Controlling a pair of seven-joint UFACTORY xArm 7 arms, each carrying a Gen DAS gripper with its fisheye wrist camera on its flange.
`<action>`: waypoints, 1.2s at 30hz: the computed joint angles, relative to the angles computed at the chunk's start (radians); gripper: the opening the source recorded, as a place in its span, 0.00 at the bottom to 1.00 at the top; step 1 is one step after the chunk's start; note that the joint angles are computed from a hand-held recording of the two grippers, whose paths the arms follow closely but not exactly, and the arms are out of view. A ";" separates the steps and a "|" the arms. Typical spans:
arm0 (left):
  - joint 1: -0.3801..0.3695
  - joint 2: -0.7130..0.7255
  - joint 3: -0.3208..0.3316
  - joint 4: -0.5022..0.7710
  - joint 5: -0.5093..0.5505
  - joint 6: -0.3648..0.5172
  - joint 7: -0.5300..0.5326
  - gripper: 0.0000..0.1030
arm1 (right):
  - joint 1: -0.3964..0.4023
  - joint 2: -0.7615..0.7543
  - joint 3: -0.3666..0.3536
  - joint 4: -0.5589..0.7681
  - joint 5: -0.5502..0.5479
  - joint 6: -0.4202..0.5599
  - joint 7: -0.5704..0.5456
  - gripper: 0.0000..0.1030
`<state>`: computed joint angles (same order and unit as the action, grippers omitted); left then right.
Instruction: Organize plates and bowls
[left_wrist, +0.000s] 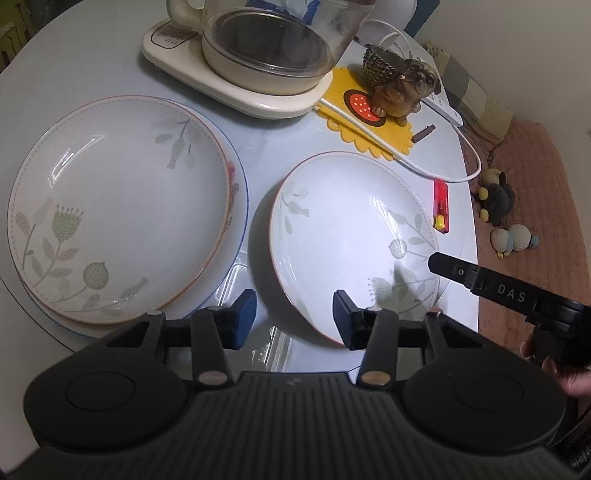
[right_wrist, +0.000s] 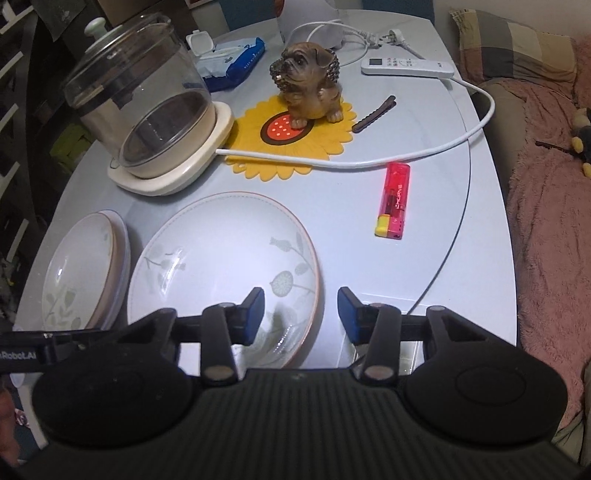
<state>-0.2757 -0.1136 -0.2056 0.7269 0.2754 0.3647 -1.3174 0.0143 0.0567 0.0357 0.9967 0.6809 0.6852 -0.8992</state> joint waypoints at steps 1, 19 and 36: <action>-0.001 0.005 0.007 -0.004 -0.016 -0.014 0.016 0.46 | 0.003 0.008 0.003 0.004 -0.006 -0.007 0.005 0.44; -0.004 0.134 0.061 0.047 0.084 -0.111 -0.020 0.42 | 0.010 0.126 0.055 0.084 -0.088 -0.076 0.044 0.16; -0.050 0.159 0.090 0.110 0.181 -0.033 -0.108 0.38 | -0.040 0.138 0.055 0.121 -0.013 0.035 -0.039 0.13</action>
<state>-0.3261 0.0457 -0.1158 0.8372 0.4568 0.3314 -1.4254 -0.0254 0.1945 0.0909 1.1179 0.6679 0.7204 -0.9379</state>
